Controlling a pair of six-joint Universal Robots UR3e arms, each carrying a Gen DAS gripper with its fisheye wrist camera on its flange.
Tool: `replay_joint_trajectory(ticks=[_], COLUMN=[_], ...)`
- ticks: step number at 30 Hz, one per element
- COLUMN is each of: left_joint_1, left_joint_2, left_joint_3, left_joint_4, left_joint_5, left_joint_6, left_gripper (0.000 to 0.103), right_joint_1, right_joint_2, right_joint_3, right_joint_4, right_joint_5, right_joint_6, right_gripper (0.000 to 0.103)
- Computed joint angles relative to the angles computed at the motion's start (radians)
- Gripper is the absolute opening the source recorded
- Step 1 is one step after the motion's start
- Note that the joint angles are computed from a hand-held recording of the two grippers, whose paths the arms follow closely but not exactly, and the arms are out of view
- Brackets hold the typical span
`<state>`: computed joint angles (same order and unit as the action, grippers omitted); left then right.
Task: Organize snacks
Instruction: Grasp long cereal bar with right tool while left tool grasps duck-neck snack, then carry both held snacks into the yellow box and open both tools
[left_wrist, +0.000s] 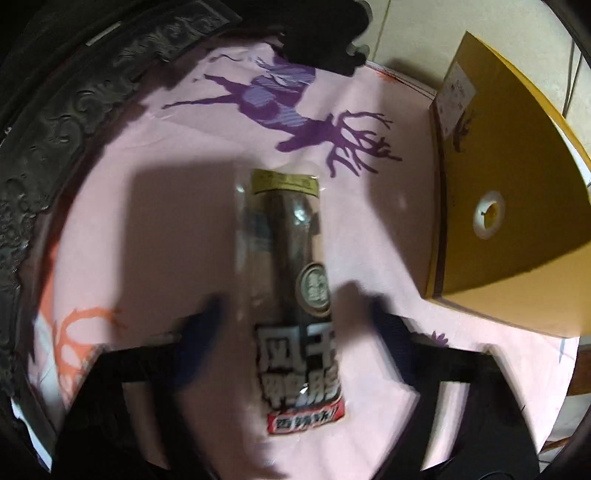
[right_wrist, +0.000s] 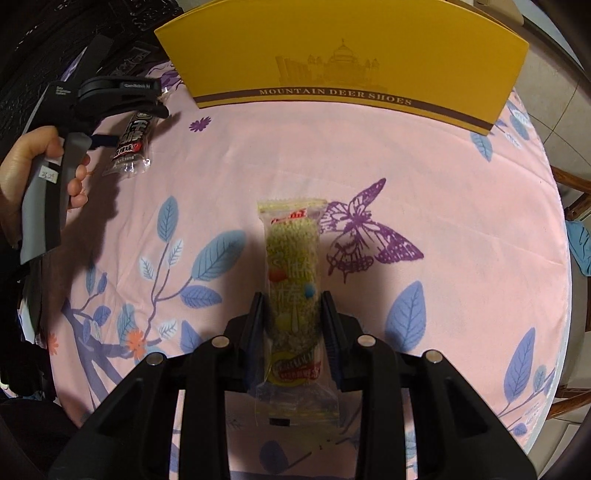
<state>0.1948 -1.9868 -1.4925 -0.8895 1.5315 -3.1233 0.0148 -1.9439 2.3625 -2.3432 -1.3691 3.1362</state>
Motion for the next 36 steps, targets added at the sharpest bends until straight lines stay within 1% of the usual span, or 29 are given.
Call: replay_joint_trajectory(ticks=[1,2,5,6,8,11,12,14,17,20,23,26,27,30,33,36], left_joint_1=[-0.013,-0.020,-0.024,-0.016,0.006,0.056,0.083,0.121,0.176,0.203,0.174,0.114,0.105,0.044,-0.024,-0.086], left_joint_2=[-0.009,-0.021,-0.013,0.002,0.045,0.167,0.230,0.314,0.488,0.662,0.741,0.747,0.748,0.678,0.592,0.489], left_joint_3=[0.007,0.019,0.005,-0.017,-0.061,-0.203,-0.268,-0.338,-0.442,-0.492,-0.485,-0.456,-0.444,-0.359,-0.240,-0.083], left_joint_4=[0.016,0.016,0.037,0.053,0.049,0.073,0.070,0.045,-0.028,-0.159,-0.242,-0.243,-0.249,-0.231,-0.210,-0.189], left_joint_5=[0.019,0.027,0.015,0.004,-0.032,-0.092,-0.123,-0.165,-0.240,-0.305,-0.324,-0.323,-0.326,-0.327,-0.327,-0.325], left_joint_6=[0.007,0.010,0.041,0.049,0.055,0.090,0.107,0.127,0.204,0.292,0.331,0.312,0.308,0.251,0.198,0.140], left_gripper=[0.046,0.040,0.030,0.028,0.026,0.026,0.026,0.026,0.026,0.026,0.026,0.026,0.026,0.026,0.026,0.027], right_joint_1=[0.009,0.015,0.032,0.043,0.048,0.045,0.045,0.048,0.049,0.048,0.037,0.002,-0.015,-0.083,-0.187,-0.266], right_joint_2=[0.015,0.025,0.049,0.061,0.060,0.074,0.073,0.072,0.072,0.065,0.044,-0.020,-0.064,-0.178,-0.264,-0.246], right_joint_3=[-0.007,-0.013,-0.029,-0.034,-0.033,-0.028,-0.027,-0.026,-0.020,-0.006,0.017,0.037,0.044,0.018,-0.057,-0.180], right_joint_4=[-0.010,-0.014,-0.027,-0.037,-0.041,-0.064,-0.064,-0.066,-0.077,-0.094,-0.109,-0.080,-0.057,0.040,0.144,0.187], right_joint_5=[-0.008,-0.013,-0.027,-0.036,-0.043,-0.035,-0.035,-0.040,-0.041,-0.041,-0.036,-0.014,-0.007,0.028,0.087,0.143], right_joint_6=[0.007,0.009,0.026,0.035,0.037,0.041,0.040,0.042,0.043,0.044,0.047,0.045,0.035,-0.003,-0.055,-0.095], right_gripper=[0.032,0.033,0.034,0.035,0.035,0.035,0.035,0.035,0.035,0.034,0.031,0.030,0.028,0.027,0.026,0.025])
